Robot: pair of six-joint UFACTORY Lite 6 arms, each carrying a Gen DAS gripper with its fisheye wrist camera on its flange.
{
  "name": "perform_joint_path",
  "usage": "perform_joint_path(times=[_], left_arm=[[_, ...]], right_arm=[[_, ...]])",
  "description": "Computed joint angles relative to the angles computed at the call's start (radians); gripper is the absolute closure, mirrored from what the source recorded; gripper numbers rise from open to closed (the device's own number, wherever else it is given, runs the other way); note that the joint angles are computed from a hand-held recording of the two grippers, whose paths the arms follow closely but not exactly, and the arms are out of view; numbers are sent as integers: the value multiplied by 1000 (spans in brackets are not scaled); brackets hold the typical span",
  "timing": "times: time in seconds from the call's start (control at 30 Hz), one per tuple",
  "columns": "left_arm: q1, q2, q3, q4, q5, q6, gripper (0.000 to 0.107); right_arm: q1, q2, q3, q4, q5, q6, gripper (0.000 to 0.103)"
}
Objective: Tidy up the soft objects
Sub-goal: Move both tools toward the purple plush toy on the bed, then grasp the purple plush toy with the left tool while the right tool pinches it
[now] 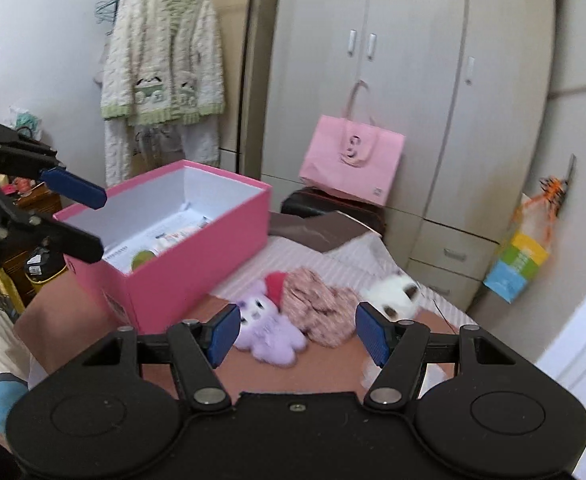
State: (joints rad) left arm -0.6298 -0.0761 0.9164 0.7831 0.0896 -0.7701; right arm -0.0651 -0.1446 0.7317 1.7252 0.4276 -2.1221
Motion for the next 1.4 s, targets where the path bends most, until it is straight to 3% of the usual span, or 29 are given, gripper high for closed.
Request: perform_joint_path(times=[0.17,0.4,0.53,0.73,1.1,1.4], left_arm=[[-60,113,63,45,-22,-77,43],[-71,331,214,424,-25,-548,43],[-56,479,348,245,13,-416,43],[-79,654,519,547,157,-731,43],[-55,984,941,220,293,-394,43],[-16,1171,1219,-150,398,-36,37]], right_arm=[[-104,29,-36,-50,83,-7,34],[-159,166,-43,-28,183,-146,33],[-155,250,-30,49,226,-246,32],[-87,446,85,131,270,-328,31],[40,794,398,340,258,-453,31],[67,968,612,189,225,-213,31]])
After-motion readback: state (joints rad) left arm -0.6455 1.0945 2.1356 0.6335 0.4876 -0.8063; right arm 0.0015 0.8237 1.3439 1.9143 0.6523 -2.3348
